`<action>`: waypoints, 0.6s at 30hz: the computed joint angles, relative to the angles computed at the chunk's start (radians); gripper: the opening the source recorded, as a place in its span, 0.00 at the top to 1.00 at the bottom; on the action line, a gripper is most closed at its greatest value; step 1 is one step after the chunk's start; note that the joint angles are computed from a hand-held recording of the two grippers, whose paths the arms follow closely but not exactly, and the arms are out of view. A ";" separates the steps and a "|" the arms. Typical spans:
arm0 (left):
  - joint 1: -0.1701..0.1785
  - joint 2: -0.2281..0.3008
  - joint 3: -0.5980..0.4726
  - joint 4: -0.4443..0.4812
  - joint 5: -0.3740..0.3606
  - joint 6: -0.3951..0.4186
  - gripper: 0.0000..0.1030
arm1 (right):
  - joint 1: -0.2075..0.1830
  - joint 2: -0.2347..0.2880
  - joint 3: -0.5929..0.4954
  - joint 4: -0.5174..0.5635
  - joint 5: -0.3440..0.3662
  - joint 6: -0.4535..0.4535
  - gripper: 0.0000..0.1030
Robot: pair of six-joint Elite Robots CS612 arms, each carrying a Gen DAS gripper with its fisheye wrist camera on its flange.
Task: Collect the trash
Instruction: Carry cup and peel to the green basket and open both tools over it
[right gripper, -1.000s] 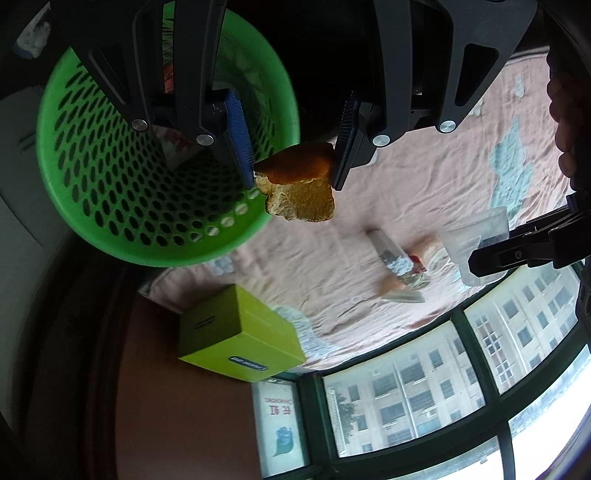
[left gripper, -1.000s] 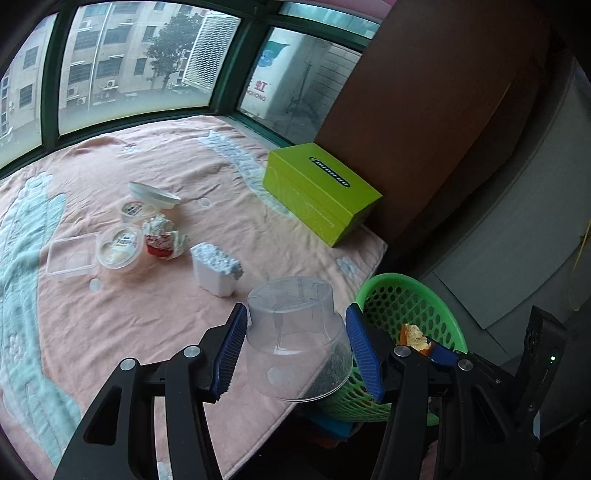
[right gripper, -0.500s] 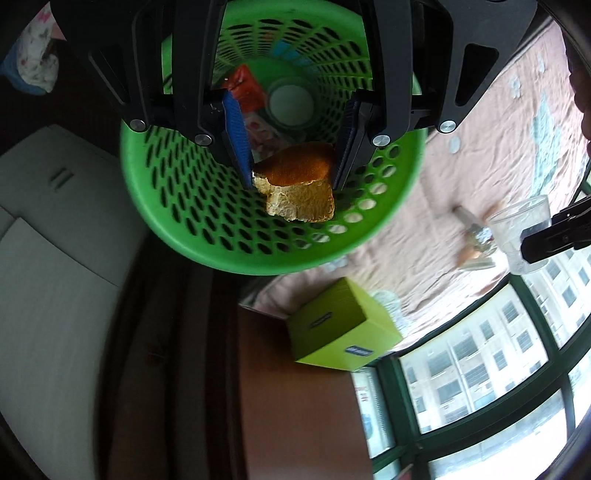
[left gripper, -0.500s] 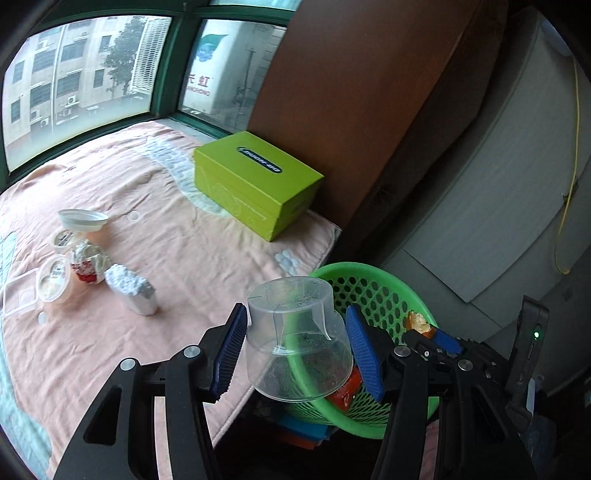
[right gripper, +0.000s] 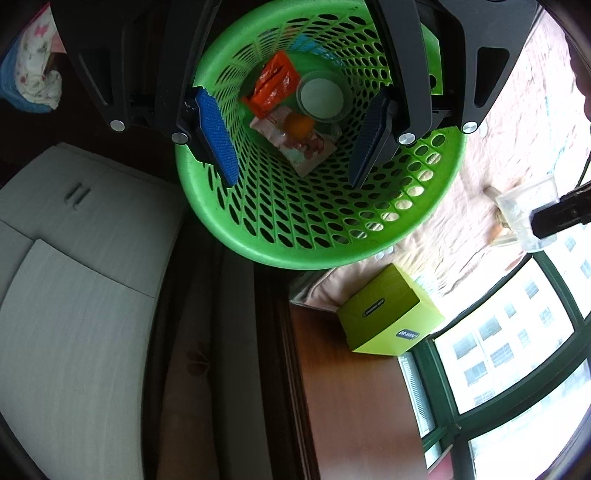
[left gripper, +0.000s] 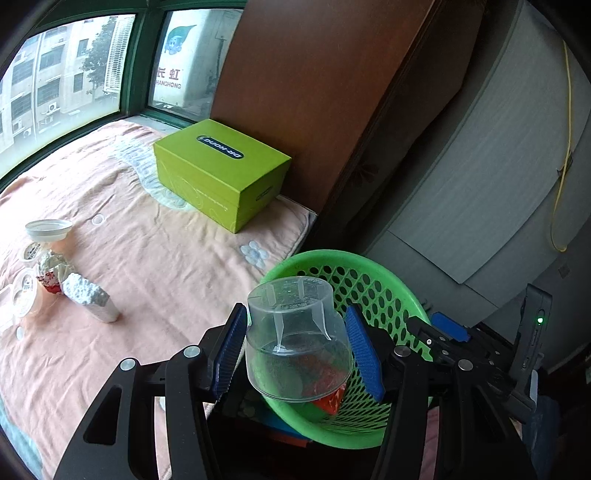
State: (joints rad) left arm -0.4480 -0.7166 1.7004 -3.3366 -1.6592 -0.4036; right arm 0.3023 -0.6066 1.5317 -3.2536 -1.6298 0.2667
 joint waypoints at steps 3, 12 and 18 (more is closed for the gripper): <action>-0.005 0.006 -0.011 0.018 -0.010 0.006 0.48 | 0.000 -0.005 0.009 -0.012 -0.006 0.002 0.37; -0.025 0.022 -0.036 0.056 -0.027 0.033 0.48 | 0.002 -0.013 0.027 -0.057 -0.024 0.004 0.30; -0.034 0.032 -0.052 0.068 -0.038 0.043 0.44 | -0.002 -0.018 0.038 -0.073 -0.020 0.013 0.28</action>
